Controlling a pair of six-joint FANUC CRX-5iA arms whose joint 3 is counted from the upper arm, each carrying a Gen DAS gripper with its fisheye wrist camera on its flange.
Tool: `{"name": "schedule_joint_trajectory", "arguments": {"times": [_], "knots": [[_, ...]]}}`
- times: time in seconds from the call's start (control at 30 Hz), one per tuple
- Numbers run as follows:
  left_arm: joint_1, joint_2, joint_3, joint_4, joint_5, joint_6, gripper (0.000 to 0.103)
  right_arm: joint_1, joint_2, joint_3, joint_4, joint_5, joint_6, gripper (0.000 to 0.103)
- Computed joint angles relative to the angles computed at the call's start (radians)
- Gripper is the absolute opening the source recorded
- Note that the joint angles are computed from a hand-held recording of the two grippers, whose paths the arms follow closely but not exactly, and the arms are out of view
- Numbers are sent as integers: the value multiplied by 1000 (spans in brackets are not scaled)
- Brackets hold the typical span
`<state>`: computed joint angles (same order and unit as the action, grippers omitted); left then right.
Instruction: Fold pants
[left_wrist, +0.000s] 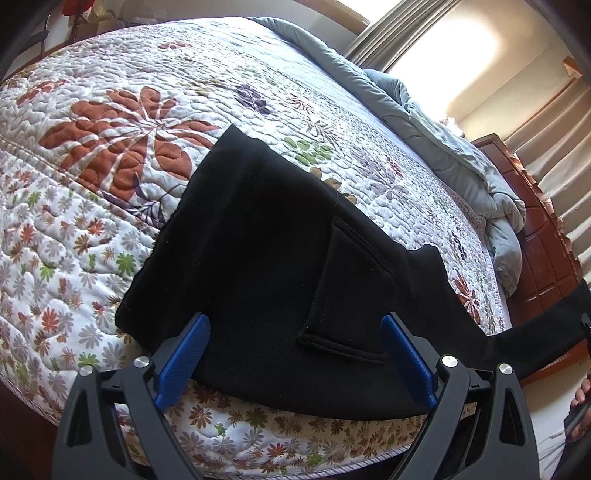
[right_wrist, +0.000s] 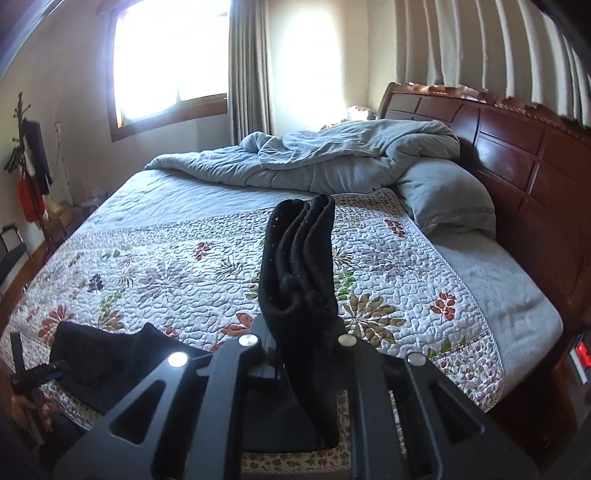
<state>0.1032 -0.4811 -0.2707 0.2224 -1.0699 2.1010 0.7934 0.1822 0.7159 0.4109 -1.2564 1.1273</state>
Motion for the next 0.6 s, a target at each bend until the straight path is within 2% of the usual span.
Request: {"name": "schedule_joint_trajectory", "arguments": {"times": [0.6], "knots": [[19,-12,-23,38,20,-25,94,120,108,79,38,-83,79,10]]}}
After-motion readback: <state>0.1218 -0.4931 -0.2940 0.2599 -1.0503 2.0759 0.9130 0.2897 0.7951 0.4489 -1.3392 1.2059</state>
